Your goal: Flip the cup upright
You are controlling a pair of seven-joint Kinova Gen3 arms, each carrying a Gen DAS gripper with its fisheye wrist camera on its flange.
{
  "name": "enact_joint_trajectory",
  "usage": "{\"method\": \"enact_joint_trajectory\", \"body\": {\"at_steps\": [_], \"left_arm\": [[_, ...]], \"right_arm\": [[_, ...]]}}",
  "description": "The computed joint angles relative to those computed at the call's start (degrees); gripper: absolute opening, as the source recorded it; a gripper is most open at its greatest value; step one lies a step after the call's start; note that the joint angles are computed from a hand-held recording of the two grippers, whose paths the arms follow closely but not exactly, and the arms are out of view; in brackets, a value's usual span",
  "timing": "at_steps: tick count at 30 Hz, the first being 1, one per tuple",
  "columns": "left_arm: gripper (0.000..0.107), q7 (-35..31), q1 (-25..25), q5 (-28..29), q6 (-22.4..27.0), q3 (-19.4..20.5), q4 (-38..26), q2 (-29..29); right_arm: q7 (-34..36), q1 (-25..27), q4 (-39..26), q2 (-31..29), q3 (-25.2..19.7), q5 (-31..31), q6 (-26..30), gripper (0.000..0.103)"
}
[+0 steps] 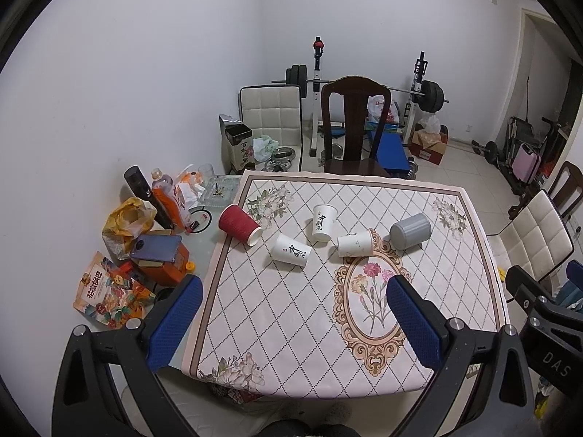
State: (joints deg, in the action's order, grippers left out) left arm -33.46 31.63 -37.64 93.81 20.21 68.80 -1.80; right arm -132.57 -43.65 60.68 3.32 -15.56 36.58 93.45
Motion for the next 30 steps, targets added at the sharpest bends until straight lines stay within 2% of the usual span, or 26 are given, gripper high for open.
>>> {"method": "enact_joint_trajectory", "body": {"at_steps": [4,9,13,17,25,30], "left_arm": [[0.103,0.2,-0.2,0.5,-0.2,-0.2,0.6,0.0],[0.103,1.5,-1.6,3.0,-2.0,-2.1,3.4,1.6],[0.103,2.9,-2.0,5.1,-3.5,-4.4,7.2,4.3],[0.103,3.1,-3.5,9.6,-6.8,-7.5,12.0,7.3],[0.103,-1.7,-9.7,20.4,-14.7,-12.8,16.3,13.9],[0.102,-7.4,-14.0,25.2,-19.6,-15.1,16.4,19.1]], "right_arm": [[-1.1,0.3,1.6,0.1,0.0,-1.3,-1.3,0.103],[-0.1,3.4,4.1,1.9,2.3,-5.9,-4.5,0.103],[1.1,6.8,9.0,3.6,4.4,-10.9,-8.3,0.103],[3.2,10.3,15.1,6.1,6.1,-15.3,-13.8,0.103],[5.1,12.5,18.7,16.5,9.0,-19.8,-19.7,0.103],[3.8,11.8,14.4,24.8,11.5,-20.9,-19.1,0.103]]}}
